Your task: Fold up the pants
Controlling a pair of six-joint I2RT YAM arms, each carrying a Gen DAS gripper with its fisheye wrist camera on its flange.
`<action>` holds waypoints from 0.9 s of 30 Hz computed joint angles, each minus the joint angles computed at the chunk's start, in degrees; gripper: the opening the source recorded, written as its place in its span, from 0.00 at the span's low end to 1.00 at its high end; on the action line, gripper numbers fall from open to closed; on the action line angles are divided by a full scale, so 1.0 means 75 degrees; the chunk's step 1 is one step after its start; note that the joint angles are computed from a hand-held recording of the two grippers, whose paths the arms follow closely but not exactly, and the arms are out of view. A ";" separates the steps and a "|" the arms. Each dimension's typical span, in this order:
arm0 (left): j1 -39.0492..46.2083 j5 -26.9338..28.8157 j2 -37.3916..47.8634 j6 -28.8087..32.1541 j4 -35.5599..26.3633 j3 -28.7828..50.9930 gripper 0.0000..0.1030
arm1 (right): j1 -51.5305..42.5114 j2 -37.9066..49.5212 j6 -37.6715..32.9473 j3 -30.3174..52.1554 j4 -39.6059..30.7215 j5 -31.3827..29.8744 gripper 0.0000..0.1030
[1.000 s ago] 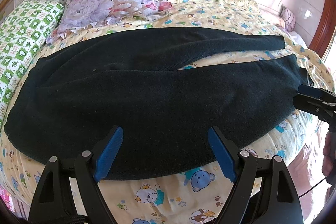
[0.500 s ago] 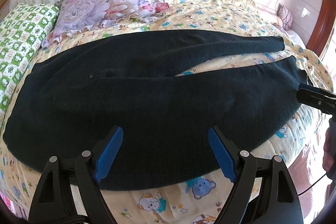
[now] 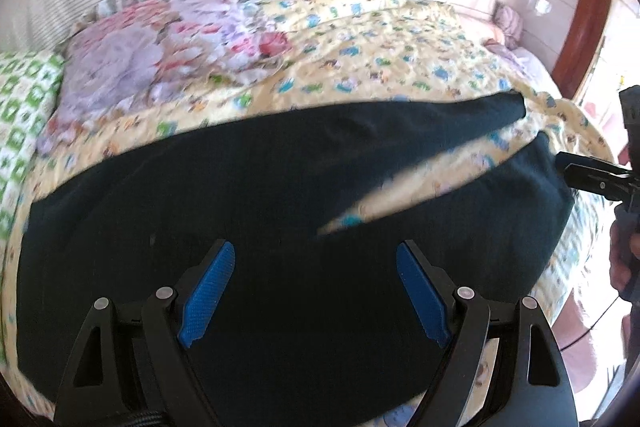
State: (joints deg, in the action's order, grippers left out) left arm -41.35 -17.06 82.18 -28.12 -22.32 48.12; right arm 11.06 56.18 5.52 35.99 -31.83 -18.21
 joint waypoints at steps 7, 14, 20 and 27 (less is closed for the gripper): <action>0.1250 0.1358 0.1188 0.1755 -0.0027 0.1405 0.81 | -0.1480 0.1272 -0.0931 0.1042 -0.0086 -0.0643 1.00; 0.1833 0.2410 0.2806 0.3515 -0.0215 0.3124 0.81 | -0.2113 0.2694 -0.1449 0.2244 -0.0155 -0.0747 0.87; 0.2439 0.3508 0.4361 0.4577 -0.0892 0.4887 0.80 | -0.2354 0.3856 -0.1692 0.3169 -0.0174 -0.0616 0.79; 0.2797 0.4356 0.6275 0.5434 -0.2719 0.7218 0.71 | -0.2560 0.5066 -0.1829 0.4058 -0.0483 -0.0963 0.68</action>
State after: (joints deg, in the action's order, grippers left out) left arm -20.37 15.61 129.24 12.64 -42.71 102.26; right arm -8.14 94.17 -8.20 66.43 -35.45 -25.43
